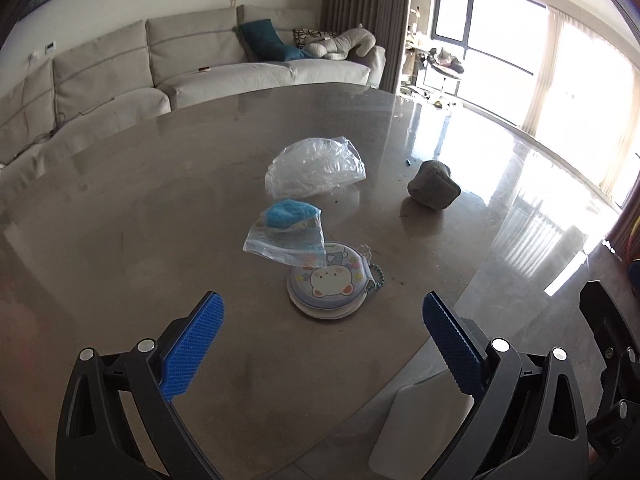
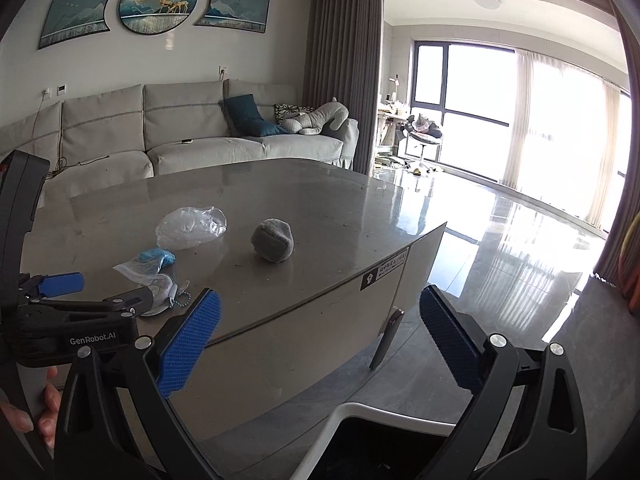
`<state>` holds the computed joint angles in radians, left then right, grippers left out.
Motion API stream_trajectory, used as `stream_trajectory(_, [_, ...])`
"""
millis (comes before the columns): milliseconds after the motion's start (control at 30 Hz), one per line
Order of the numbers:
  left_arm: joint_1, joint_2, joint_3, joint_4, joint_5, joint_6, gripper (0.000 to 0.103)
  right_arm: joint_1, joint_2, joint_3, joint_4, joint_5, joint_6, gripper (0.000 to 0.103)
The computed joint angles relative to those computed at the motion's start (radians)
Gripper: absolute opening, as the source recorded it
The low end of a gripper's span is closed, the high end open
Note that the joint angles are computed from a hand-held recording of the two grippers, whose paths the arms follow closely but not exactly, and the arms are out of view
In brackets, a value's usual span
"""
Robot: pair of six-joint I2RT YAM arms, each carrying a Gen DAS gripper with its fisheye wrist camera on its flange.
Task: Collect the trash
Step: 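Move both tools back to the island toward the white round case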
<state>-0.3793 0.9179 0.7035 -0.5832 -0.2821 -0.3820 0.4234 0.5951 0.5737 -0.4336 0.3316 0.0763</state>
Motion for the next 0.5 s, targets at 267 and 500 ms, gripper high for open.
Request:
stream_trajectory(267, [0.094, 0.202, 0.018, 0.099, 0.113, 0.018, 0.098, 0.015, 0.144, 0.033, 0.145, -0.021, -0.021, 0.099])
stream_trajectory(500, [0.02, 0.273, 0.002, 0.19, -0.026, 0.015, 0.094, -0.001, 0.183, 0.007, 0.183, -0.047, -0.02, 0.099])
